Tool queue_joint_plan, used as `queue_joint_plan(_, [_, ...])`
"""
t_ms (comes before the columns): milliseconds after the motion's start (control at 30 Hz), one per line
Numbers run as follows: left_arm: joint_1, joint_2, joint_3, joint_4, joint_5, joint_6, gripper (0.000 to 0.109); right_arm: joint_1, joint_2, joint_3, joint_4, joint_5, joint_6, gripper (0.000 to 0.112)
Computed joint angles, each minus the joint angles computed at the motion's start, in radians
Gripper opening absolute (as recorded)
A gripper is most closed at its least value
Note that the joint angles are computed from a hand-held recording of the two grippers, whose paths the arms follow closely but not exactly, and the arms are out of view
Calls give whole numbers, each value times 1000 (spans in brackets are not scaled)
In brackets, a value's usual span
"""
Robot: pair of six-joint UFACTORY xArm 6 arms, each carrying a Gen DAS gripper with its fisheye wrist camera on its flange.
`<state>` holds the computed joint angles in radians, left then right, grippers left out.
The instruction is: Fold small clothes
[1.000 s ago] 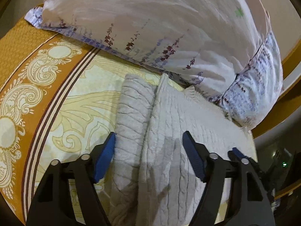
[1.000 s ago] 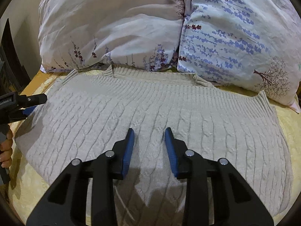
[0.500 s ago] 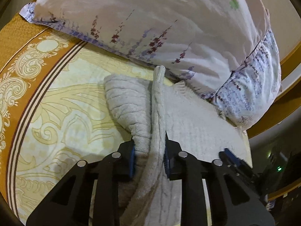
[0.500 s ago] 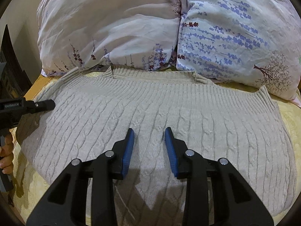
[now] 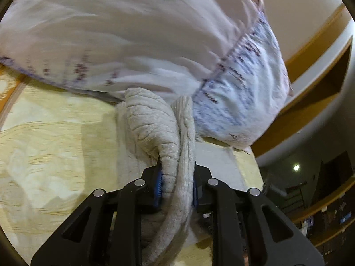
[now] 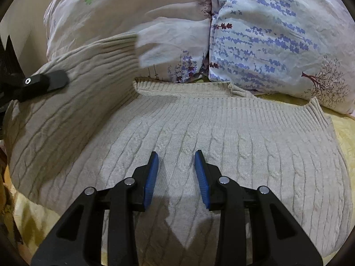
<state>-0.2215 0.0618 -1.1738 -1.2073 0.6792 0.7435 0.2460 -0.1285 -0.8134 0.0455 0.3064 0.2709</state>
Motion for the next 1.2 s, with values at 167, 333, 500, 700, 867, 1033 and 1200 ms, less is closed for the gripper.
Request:
queue_joint_plan(167, [-68,44,-46,-17,19,-9,19,-21,-57,38,150,9,-119,34])
queue_joint_plan(333, [-165,119,-100,38,-19,-54,19,-75,-145,108,256,25,-224,38])
queue_joint_plan(500, [-171,151,-108,-54,127,34,22,-150,-224,146,420,78,-364,49])
queue_joint_plan(700, [-107,39,-10,-132,181,148,63,-272,-233,82,931,276,-721,63])
queue_joint_plan(867, [-100,-32,62,-56,-81,99,70,-317,-129,-21,1070,504,-743,67])
queue_joint_plan(1033, [-83,9,74,158,-146,-91,70,-290,-22,-91,1083,556,-685,67])
queue_joint_plan(1200, [-80,58,45,206,-84,-129,71,-259,32,-128,1096,537,-674,60])
